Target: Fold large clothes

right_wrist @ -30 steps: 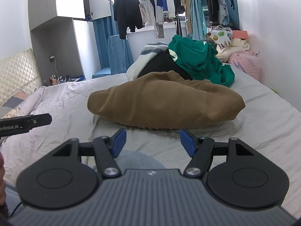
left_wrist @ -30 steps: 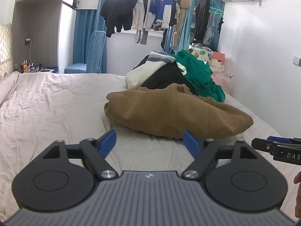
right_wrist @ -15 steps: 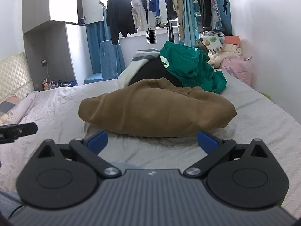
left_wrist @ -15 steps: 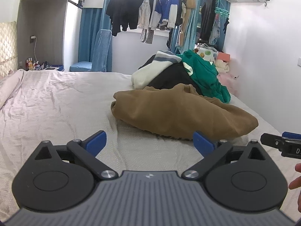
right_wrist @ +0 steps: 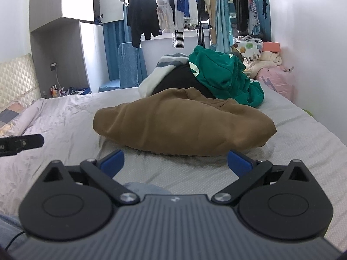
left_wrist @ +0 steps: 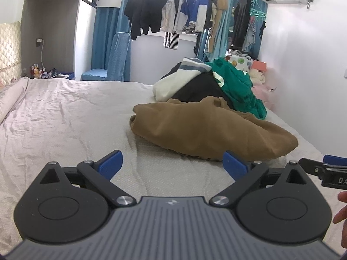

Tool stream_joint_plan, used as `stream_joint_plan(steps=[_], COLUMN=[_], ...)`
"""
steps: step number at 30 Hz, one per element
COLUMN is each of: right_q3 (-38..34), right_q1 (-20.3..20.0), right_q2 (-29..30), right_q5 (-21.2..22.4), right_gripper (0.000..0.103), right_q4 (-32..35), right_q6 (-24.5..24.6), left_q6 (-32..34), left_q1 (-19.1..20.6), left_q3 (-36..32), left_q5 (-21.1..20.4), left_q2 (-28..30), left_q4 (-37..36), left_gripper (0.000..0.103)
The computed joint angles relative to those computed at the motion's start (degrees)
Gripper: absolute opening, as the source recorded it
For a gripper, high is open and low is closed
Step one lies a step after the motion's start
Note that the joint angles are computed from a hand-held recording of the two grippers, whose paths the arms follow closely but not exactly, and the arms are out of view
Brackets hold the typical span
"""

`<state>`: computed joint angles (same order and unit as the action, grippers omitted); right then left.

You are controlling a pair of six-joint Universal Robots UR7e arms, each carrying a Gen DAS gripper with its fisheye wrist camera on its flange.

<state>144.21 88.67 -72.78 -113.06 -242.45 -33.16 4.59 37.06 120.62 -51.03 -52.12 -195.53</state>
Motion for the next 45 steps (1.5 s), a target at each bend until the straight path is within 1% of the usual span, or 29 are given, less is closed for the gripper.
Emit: stream_joint_plan(steps=[8,27,33,37,45], right_q3=[-0.1,0.1,0.1,0.1,0.2], right_q1=[-0.3,-1.4,-1.7,-1.7,-1.4], right_q2=[0.4,0.2,0.6,0.6,1.1], right_q5=[0.0,0.9,1.2,1.2,0.7], right_gripper=[0.103,0.103,0.103,0.103,0.103], right_q4=[0.2,0.8,0.2,0.4,-0.4], right_q6=[-0.2,0.2,-0.1,0.0,-0.2], left_q6=[0.1,0.1,0.2,-0.4,0.5], left_q1=[-0.4,-0.5,-0.6,-0.5,-0.7], left_q3=[0.4,0.8,1.4,1.5,1.7], left_q5=[0.7,0.9,0.6,-0.4,-0.4], left_q2=[0.0,-0.3,-0.7,-1.4,-1.8], left_q4=[-0.7,-1.1,-1.6,-0.4,-0.1], left_gripper=[0.101,0.101,0.102,0.102,0.102])
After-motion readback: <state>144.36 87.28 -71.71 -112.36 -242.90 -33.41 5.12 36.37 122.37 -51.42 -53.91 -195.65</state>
